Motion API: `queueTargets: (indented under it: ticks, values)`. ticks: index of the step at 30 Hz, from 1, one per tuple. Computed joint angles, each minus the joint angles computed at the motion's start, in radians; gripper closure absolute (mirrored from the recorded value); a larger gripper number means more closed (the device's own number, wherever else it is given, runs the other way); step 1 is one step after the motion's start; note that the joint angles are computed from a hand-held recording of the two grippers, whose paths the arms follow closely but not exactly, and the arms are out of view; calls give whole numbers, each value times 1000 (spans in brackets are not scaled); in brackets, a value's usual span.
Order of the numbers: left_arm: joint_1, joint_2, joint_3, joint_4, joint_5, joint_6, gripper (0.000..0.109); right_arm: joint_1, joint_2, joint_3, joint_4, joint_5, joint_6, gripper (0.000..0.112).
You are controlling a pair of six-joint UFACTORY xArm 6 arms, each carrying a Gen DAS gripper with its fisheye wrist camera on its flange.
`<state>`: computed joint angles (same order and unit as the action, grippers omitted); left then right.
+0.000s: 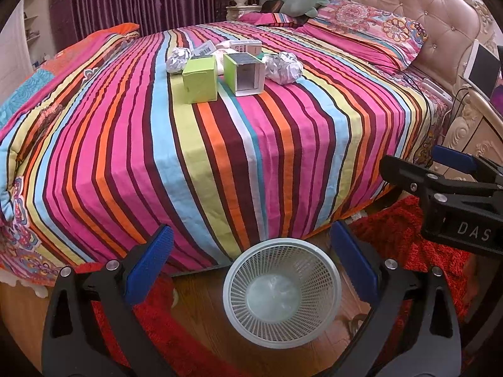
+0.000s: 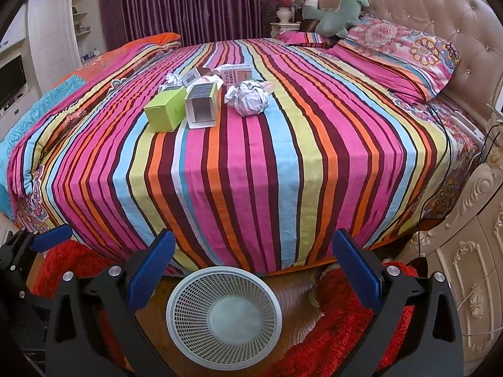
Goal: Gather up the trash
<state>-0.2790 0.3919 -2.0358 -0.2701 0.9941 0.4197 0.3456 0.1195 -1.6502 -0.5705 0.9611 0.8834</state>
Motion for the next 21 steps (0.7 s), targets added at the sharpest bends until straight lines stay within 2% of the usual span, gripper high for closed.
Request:
queueTargets:
  ticks: [21]
  values:
    - [10, 8, -7, -2, 12, -10, 12, -2, -6, 9, 2, -6, 0, 17]
